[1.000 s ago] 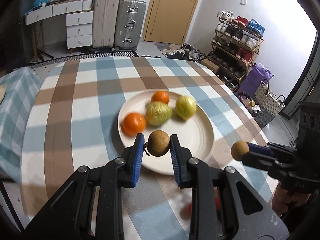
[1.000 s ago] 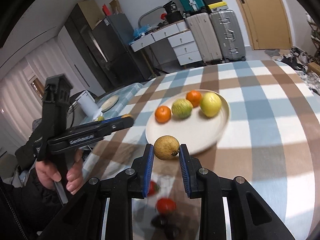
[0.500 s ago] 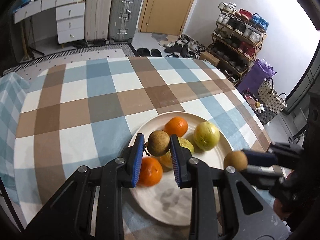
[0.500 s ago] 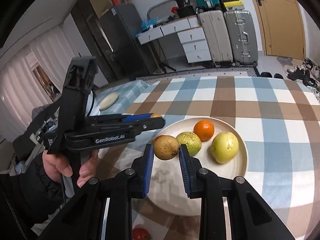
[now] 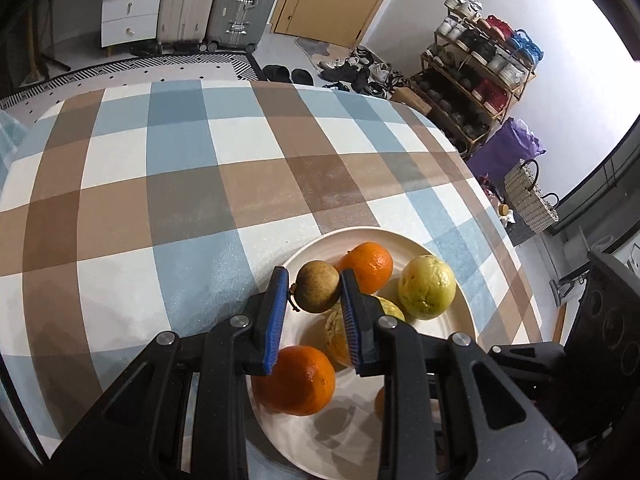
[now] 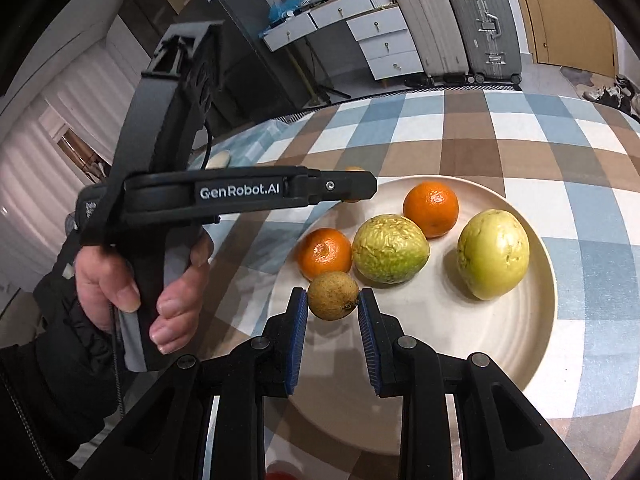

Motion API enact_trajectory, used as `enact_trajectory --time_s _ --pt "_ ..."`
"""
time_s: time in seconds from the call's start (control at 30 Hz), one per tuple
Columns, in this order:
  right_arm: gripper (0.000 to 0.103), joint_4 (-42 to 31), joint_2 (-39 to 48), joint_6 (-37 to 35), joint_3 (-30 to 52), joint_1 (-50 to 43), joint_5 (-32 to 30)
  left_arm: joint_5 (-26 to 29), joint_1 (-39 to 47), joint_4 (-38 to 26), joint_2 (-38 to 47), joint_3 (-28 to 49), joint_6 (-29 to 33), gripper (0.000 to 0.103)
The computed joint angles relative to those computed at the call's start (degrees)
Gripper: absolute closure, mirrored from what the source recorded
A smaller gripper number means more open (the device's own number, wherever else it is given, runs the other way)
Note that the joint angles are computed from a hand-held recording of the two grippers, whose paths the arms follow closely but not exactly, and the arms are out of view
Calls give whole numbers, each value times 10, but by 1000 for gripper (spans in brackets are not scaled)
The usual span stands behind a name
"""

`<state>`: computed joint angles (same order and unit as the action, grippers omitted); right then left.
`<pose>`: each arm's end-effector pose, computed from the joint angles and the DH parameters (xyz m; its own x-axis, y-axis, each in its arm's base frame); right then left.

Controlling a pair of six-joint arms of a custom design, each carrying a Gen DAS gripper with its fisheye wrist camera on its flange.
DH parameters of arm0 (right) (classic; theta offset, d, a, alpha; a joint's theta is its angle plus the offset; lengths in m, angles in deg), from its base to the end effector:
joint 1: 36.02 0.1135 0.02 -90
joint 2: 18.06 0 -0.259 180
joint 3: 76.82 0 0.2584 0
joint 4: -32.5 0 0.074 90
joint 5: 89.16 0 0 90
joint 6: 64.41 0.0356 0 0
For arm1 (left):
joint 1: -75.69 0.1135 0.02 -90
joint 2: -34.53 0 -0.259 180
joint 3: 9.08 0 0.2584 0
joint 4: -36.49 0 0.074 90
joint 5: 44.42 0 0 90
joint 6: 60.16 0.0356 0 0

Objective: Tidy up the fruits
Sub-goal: 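Carry the kiwi and pear over the cream plate and open both grippers, then withdraw both grippers from the plate toward the dark plums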

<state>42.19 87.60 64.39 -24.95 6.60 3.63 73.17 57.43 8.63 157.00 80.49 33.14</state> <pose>0.2376 0.2162 0.0782 -0.8068 0.1081 -0.5809 -0.1862 0.8865 0.4236 0.4009 -0.1496 0.0996 -0.7989 0.3173 -0.5109 0.5394 0.7538 -0.3753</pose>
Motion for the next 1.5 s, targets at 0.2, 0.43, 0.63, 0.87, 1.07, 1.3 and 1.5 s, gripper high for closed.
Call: enact_trajectory --time_s 0.2,0.43,0.63,0.87,1.07,1.3,1.5 --pt "77 -13 28 -4 28 5 4 -6 -7 -3 4 5 2 80" --pt "47 0 29 -6 24 15 29 -17 -6 -1 -21 -15 -2 78" --pt "31 28 -40 10 -46 52 78 -26 5 48 -124 -116 -8 59" --pt "15 -33 -189 82 -140 130 204 -94 -13 121 -320 -293 -22 31" --pt "2 -167 -315 147 -163 244 357 -175 -67 111 -528 -416 -37 17" --pt "0 -353 -353 291 -122 376 487 -268 -152 7 -772 -492 -90 1" --pt "0 -515 -333 468 -77 476 560 -362 -239 -126 -918 -496 -149 1"
